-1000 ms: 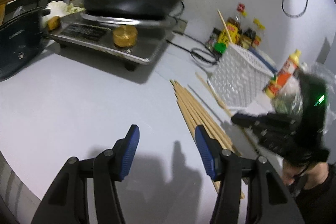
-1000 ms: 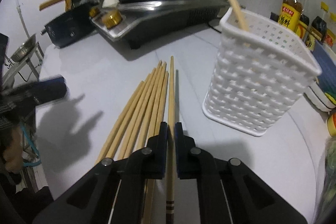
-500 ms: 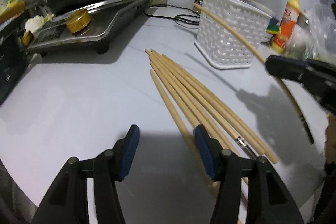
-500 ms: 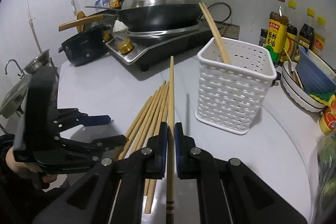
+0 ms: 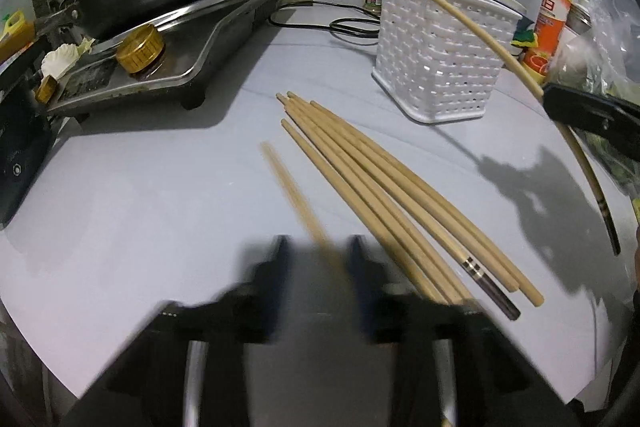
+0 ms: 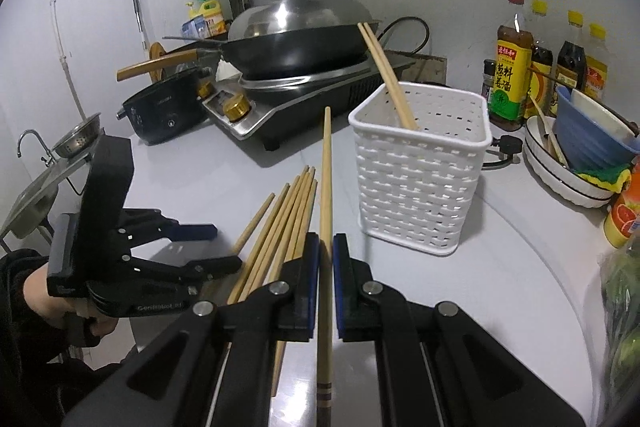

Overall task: Organize utensils
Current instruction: 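Grasp another chopstick from the pile with the left tool, then carry the chopstick over the white holder and release it with the right tool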

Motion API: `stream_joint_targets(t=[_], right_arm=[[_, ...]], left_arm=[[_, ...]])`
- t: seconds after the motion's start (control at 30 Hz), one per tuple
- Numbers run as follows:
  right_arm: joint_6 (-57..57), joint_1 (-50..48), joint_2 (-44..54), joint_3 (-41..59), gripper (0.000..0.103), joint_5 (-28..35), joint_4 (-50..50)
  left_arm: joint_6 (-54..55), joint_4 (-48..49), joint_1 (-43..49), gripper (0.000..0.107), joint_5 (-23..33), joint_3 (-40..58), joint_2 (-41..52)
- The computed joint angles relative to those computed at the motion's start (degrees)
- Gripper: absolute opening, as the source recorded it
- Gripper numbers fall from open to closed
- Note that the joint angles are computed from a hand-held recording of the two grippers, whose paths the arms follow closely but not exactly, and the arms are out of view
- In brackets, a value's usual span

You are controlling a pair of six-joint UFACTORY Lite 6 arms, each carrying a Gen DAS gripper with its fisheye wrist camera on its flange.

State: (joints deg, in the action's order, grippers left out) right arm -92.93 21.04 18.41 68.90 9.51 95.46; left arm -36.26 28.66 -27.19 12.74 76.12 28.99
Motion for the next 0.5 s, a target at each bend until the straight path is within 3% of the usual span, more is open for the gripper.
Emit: stream_joint_targets(t=[0.37, 0.5], right_arm=[[-2.18, -0.50, -1.96, -1.28, 0.006, 0.07, 2.15], [0.20, -0.52, -2.85, -1.11, 0.006, -0.22, -0.51]], left_arm=[[4.47, -5.31, 1.11, 0.006, -2.22, -3.28, -2.37], [0.80, -2.37, 2.07, 0.006, -3.75, -5.98, -5.55]])
